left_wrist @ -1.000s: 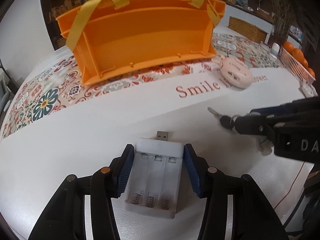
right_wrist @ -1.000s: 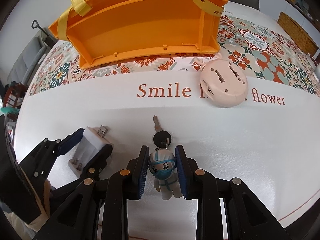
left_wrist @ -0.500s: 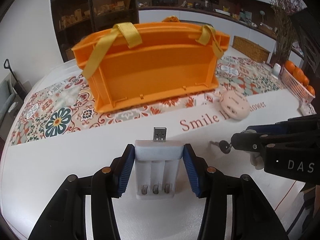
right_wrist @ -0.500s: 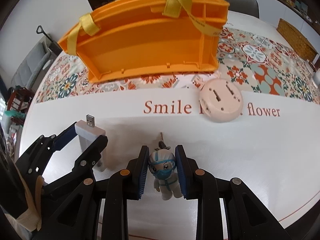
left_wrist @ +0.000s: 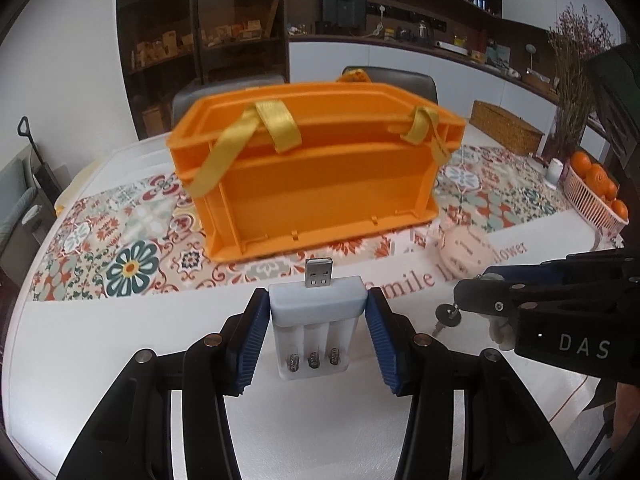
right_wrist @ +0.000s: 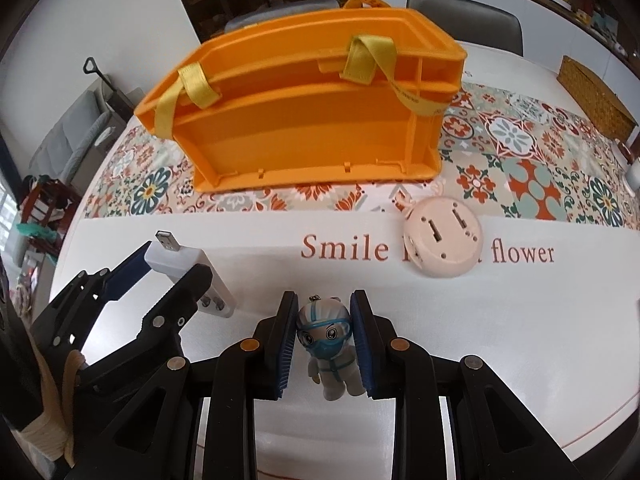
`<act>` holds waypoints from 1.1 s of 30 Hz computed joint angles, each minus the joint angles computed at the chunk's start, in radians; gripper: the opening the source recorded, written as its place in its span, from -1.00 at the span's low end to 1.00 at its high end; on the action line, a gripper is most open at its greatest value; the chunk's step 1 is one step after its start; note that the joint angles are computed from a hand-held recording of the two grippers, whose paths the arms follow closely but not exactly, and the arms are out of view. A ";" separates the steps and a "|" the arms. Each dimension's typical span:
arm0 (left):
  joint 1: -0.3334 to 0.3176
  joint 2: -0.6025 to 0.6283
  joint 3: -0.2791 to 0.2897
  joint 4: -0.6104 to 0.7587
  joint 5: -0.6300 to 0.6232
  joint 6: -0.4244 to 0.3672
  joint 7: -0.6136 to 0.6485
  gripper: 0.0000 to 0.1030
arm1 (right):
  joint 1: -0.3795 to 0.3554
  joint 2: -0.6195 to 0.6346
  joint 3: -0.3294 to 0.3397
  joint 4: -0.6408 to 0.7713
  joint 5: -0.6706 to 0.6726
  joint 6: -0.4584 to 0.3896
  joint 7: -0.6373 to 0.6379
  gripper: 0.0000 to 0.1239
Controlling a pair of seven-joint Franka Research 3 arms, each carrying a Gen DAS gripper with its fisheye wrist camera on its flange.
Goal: Organize rigid objects
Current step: 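Lift the figure and charger and carry them over the orange crate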
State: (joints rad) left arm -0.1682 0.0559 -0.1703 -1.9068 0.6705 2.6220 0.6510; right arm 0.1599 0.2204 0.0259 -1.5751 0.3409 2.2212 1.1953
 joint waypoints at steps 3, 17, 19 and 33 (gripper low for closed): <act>0.000 -0.003 0.002 0.015 0.007 -0.003 -0.004 -0.05 | -0.002 -0.002 0.002 0.010 0.013 0.004 -0.009 -0.55; 0.010 0.002 0.009 0.105 0.040 -0.039 -0.028 -0.05 | -0.009 0.016 0.013 0.108 0.077 0.014 -0.045 -0.55; 0.011 0.003 0.011 0.115 0.047 -0.047 -0.028 -0.05 | -0.008 0.022 0.016 0.126 0.085 0.018 -0.048 -0.55; 0.024 0.025 0.026 0.210 0.070 -0.054 -0.026 -0.05 | -0.015 0.091 0.033 0.277 0.135 0.010 -0.055 -0.55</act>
